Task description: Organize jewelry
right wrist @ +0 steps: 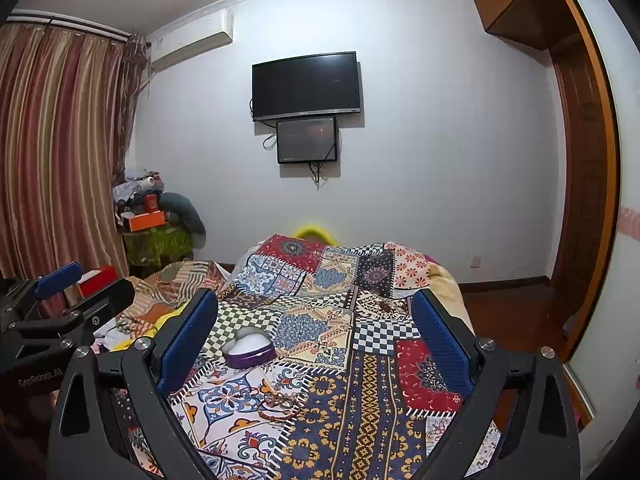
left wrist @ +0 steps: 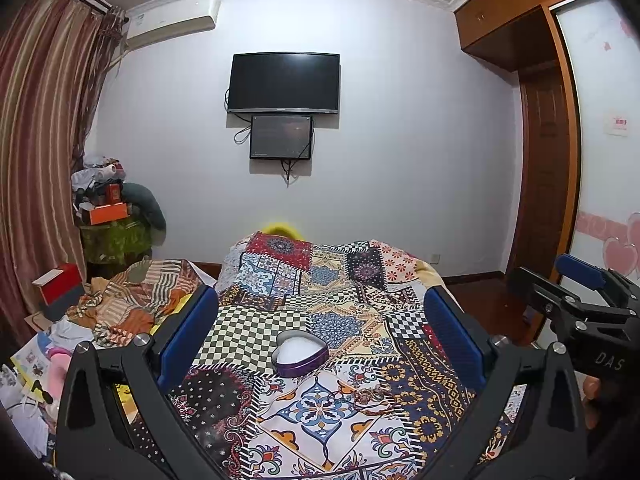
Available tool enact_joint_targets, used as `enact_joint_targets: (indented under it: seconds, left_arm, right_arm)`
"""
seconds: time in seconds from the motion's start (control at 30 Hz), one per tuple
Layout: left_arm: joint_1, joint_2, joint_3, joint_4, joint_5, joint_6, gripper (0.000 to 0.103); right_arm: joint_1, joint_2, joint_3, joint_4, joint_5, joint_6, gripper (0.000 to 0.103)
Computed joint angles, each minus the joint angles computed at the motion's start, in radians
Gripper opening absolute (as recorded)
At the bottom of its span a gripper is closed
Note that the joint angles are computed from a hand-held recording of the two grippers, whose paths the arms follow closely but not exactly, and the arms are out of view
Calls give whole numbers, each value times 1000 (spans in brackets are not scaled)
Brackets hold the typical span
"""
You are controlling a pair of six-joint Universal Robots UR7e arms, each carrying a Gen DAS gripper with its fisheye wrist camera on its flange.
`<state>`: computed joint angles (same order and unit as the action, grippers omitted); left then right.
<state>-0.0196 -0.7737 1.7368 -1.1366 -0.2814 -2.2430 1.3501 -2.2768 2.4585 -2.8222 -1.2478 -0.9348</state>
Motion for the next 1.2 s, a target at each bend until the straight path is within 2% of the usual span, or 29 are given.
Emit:
enact_joint_targets:
  seconds: [1.2]
  left_arm:
    - [10,0,16,-61,-7,44,103]
  right_arm:
    - [21,7,-3,-3,-18,15,96]
